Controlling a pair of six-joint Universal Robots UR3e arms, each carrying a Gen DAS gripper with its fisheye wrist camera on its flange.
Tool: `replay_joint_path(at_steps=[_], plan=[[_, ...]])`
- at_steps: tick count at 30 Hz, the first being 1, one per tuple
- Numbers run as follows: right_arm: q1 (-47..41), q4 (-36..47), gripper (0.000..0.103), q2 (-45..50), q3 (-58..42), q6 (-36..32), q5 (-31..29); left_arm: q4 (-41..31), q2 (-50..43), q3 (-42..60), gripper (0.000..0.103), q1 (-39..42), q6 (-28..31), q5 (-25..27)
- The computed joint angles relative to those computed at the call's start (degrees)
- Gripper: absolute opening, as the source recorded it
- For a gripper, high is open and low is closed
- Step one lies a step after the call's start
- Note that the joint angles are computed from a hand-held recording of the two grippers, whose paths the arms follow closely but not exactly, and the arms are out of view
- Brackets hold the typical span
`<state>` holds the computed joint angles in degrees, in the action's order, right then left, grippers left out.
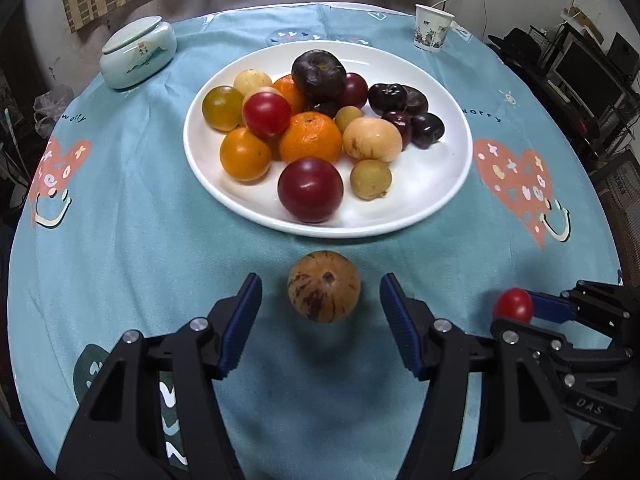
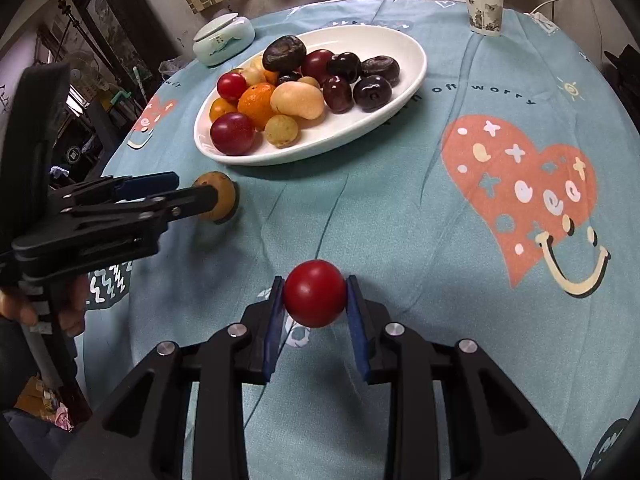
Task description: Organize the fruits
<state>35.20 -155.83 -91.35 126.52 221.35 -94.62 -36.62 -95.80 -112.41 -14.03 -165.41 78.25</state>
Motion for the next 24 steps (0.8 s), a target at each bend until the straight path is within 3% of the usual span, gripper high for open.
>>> replay_joint_path(at_steps=[7, 12, 15, 24], plan=[[0.36, -0.76, 0.03, 2.28, -1.78, -1.03, 1.18, 0.63, -2.95, 1.57, 0.062, -0.54, -0.8, 1.17], [0.32, -0.93, 0.03, 2.82, -2.06, -1.39, 1.49, 0.58, -3.01, 1.46, 0.04, -0.55, 0.41, 0.11], [0.45, -0.86, 0.03, 2.74, -1.92, -1.05, 1.48, 1.14, -2.94, 1.41, 0.039, -1.84, 0.83, 1.69], [1.74, -1.2, 0.03, 2.44, -1.32, 0.73, 0.5, 0.46, 3.13, -2.05, 0.038, -1.0, 2.7, -0.74]])
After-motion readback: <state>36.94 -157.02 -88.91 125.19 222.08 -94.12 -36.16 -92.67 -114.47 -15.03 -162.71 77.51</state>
